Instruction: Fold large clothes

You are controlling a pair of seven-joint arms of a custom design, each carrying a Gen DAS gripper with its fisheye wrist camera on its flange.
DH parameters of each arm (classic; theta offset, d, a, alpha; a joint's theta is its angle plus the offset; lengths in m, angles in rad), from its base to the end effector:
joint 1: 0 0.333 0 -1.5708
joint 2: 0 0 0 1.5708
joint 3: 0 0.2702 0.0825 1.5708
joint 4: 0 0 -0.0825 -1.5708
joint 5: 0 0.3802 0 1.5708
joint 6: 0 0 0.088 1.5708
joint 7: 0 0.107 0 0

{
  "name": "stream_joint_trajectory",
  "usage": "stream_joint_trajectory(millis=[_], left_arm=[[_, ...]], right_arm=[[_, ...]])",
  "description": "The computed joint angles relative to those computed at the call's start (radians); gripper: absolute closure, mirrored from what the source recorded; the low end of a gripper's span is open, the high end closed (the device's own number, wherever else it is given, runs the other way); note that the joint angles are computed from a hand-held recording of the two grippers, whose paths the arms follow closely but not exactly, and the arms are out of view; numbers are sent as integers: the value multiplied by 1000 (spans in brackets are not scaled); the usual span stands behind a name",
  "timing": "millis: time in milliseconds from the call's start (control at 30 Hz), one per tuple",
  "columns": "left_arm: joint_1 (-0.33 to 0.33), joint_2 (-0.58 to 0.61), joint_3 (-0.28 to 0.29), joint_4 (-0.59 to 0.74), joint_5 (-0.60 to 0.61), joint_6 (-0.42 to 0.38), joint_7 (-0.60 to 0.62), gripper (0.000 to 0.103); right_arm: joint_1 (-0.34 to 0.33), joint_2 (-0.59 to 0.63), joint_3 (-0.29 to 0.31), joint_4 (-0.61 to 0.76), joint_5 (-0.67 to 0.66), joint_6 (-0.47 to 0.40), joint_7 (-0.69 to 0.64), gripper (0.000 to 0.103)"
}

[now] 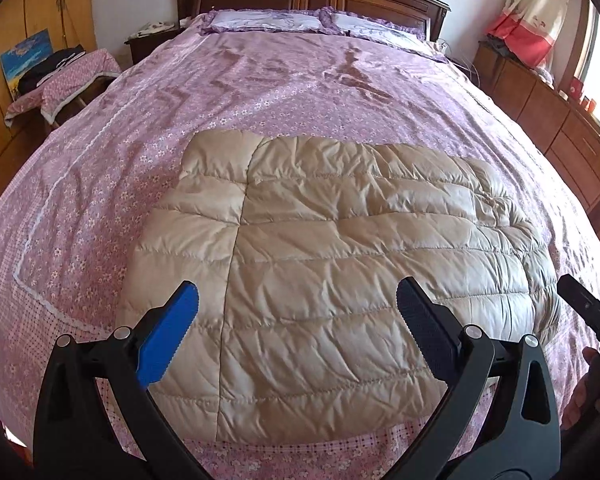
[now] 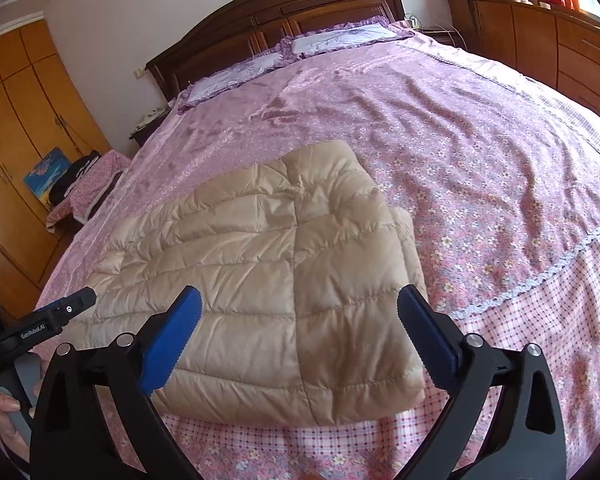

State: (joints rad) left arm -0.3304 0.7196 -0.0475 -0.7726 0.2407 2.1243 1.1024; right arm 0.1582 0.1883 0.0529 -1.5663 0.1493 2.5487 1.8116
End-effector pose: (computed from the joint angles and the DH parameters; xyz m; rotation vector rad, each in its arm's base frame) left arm 0.7036 -0.2507 0.5609 -1.9111 1.8127 -0.7016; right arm 0.6448 0.1330 0.5824 -1.5689 1.7762 -0.3813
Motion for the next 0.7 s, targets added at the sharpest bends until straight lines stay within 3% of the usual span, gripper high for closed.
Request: stream_joint_trajectory(millis=[300, 700], left_arm=[[-11, -14, -7, -29, 5, 3, 13, 4], [-37, 92, -1, 132, -4, -78, 55, 4]], right_arm=[[-9, -54, -20, -76, -23, 1, 41, 8], [-38, -43, -29, -90, 9, -41, 61, 8]])
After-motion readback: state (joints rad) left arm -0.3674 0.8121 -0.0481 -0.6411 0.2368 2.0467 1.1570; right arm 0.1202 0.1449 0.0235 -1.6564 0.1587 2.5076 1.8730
